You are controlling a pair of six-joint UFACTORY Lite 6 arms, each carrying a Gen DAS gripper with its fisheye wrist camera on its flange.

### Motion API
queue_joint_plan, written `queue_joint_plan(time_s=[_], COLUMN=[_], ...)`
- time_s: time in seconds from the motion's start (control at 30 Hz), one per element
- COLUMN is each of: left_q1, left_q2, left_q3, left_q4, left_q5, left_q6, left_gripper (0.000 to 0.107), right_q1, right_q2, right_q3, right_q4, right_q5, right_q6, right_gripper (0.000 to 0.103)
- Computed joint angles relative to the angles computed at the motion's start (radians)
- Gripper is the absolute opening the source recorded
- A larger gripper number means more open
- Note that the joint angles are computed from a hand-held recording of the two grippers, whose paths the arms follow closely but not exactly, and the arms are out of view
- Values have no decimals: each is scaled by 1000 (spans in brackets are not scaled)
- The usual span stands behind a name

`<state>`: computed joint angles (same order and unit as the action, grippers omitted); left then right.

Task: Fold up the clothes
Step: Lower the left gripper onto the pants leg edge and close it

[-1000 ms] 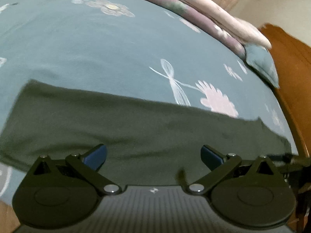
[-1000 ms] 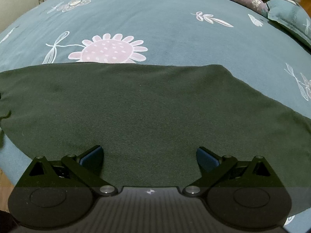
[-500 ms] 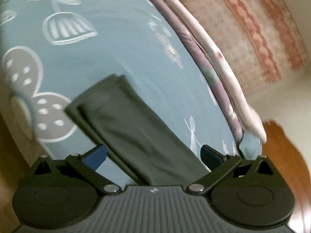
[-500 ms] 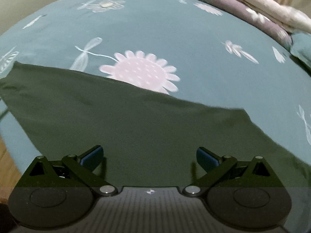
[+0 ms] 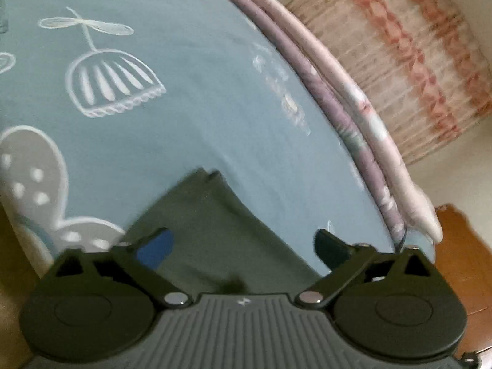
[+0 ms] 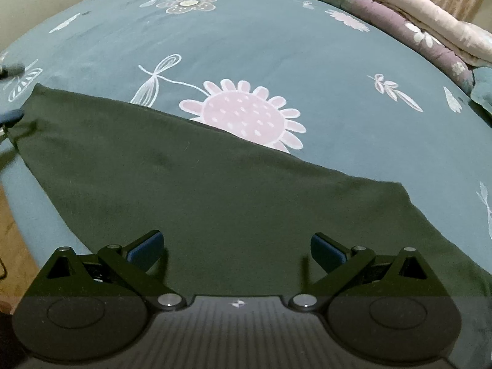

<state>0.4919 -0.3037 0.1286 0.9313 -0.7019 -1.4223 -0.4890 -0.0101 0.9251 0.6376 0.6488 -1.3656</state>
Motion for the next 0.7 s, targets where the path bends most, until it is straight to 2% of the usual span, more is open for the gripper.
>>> queue_joint_plan(time_s=[0.1,0.13,0.3,0.4,0.53,0.63,0.7], left_q1=[71,44,-124,-214,-198,-176,-139], left_q2=[-50,-33,230,380,431,338,233], left_q3=[-3,22,213,344,399,360,297], left_q4=[85,68,-54,-151,-197,-193,-104], left_q5=[23,26,-76,-29,3,62,75], left_q6=[-80,-58,68,141,182,180,99], left_gripper=[97,97,97,97,97,97,97], right_q1=[-10,-12,1,13,4,-7,-11], right_q2=[13,21,29,15,12,24,33], right_q3=[6,12,16,1,-7,-5,-5], right_q4=[-18,-17,1,2,-8,-19,-18], right_q5=[-18,-18,-6,-3,-2,-3,-4], right_q6=[36,45,47,39,53,70,73], right_gripper=[103,103,103,103,103,103,103])
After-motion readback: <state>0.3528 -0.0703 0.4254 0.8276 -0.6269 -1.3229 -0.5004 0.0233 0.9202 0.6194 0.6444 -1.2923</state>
